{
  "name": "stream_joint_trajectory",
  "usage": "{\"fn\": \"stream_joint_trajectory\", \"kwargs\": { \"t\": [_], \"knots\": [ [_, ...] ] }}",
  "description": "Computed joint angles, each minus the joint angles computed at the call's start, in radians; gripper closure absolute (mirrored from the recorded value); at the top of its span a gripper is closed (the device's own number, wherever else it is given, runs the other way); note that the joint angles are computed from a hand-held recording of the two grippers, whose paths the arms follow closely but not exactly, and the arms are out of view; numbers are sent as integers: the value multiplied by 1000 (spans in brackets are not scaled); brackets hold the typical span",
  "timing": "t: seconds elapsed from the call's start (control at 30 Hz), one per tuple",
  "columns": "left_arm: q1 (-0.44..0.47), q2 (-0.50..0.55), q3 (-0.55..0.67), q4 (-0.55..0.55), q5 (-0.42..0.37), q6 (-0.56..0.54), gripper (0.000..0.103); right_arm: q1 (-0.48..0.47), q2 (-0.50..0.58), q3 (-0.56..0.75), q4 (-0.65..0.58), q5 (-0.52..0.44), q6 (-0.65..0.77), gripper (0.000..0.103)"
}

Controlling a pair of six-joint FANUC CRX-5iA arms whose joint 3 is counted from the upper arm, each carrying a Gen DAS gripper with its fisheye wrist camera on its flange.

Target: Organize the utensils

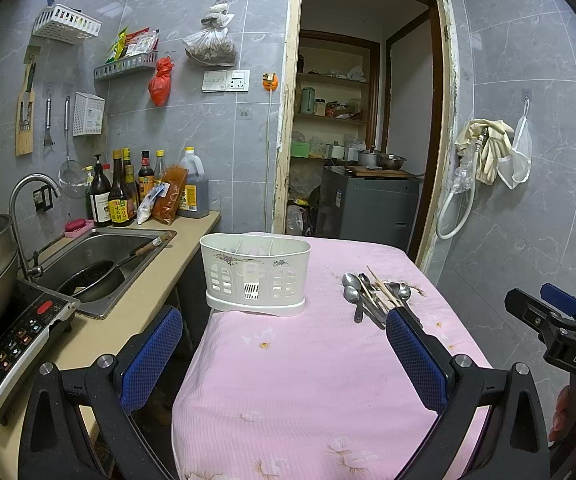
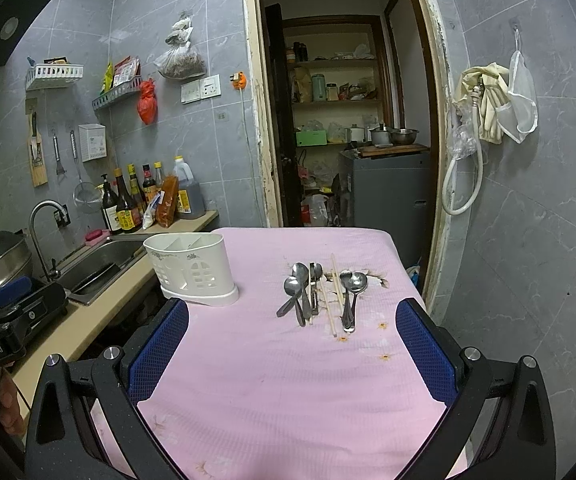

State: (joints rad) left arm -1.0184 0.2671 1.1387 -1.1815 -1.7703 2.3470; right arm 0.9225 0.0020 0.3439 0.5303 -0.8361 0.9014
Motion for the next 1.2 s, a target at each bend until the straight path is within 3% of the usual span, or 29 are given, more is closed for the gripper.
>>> {"fn": "stream_joint_trajectory", "kwargs": {
  "t": [1.2],
  "knots": [
    [-1,-31,-50,8,9,21,0,-2,1,3,-4,-5,1,1]
  ]
}}
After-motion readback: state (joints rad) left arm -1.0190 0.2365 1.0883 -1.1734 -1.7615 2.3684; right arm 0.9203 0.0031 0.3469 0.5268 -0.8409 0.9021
